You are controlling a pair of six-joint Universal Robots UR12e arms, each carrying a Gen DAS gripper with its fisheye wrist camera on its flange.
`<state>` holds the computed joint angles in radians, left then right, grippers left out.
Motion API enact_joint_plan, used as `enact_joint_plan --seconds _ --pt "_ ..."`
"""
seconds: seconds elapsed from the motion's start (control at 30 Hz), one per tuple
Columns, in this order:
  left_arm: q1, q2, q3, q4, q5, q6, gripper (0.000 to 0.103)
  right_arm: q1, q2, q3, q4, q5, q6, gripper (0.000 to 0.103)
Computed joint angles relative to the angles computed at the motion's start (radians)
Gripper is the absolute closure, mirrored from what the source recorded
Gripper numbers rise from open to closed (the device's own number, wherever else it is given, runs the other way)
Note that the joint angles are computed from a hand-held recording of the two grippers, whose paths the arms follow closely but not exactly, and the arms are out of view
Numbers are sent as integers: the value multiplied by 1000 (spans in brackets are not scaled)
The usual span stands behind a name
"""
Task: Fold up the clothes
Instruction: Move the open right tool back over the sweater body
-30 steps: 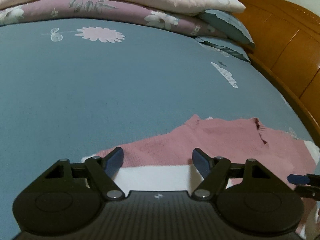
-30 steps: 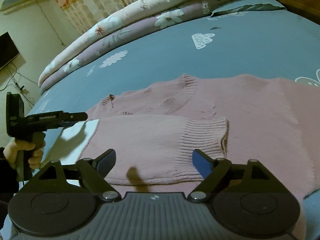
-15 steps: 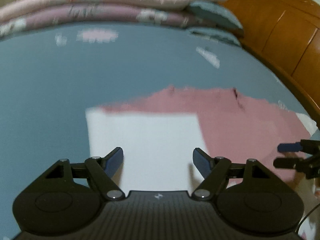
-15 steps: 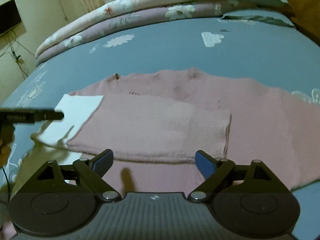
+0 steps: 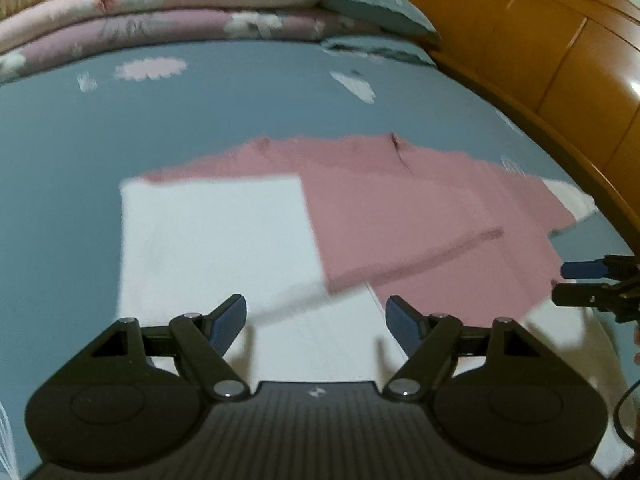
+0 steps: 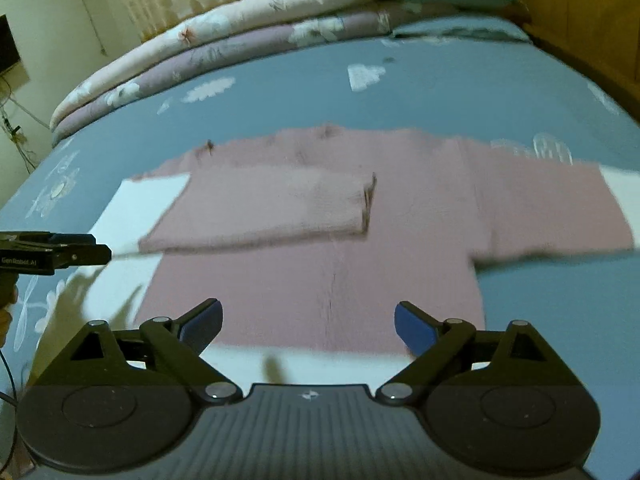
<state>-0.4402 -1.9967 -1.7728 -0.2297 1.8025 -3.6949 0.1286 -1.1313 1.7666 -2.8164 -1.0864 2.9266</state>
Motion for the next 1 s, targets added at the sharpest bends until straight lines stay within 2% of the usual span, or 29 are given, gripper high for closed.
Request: enact_joint_plan --seconds 0.1,0.23,0.33,0.43,0.47,0.57,0.63,0.73,0.87,0.93,1.0 --pt "-19 6 -14 -25 -11 -44 26 -11 -11 29 22 -3 5 8" --pt "-46 17 -22 -86 13 -90 26 -34 -34 78 24 7 -14 6" --pt "-60 21 -14 -121 36 -102 26 -58 -48 114 0 42 -28 2" --pt "-69 11 14 -134 50 -100 26 -74 -59 126 2 60 -37 2" --pt "-73 3 30 -134 54 -88 26 -80 -62 124 9 75 -28 2" --pt "-85 -20 74 -142 62 -59 26 -113 -49 103 -14 192 3 2" --pt "-93 -35 101 -157 66 -51 25 -117 -25 65 -28 225 -10 1" --pt "-105 -52 126 -203 89 -113 25 -112 28 -7 -20 272 -31 1" --pt "-125 -57 139 -273 130 -213 25 -101 91 -91 78 309 -79 1" --pt "-134 -57 143 -307 145 -265 25 -101 107 -112 150 309 -110 1" --pt "-142 -59 149 -332 161 -301 25 -112 114 -105 152 347 -135 0"
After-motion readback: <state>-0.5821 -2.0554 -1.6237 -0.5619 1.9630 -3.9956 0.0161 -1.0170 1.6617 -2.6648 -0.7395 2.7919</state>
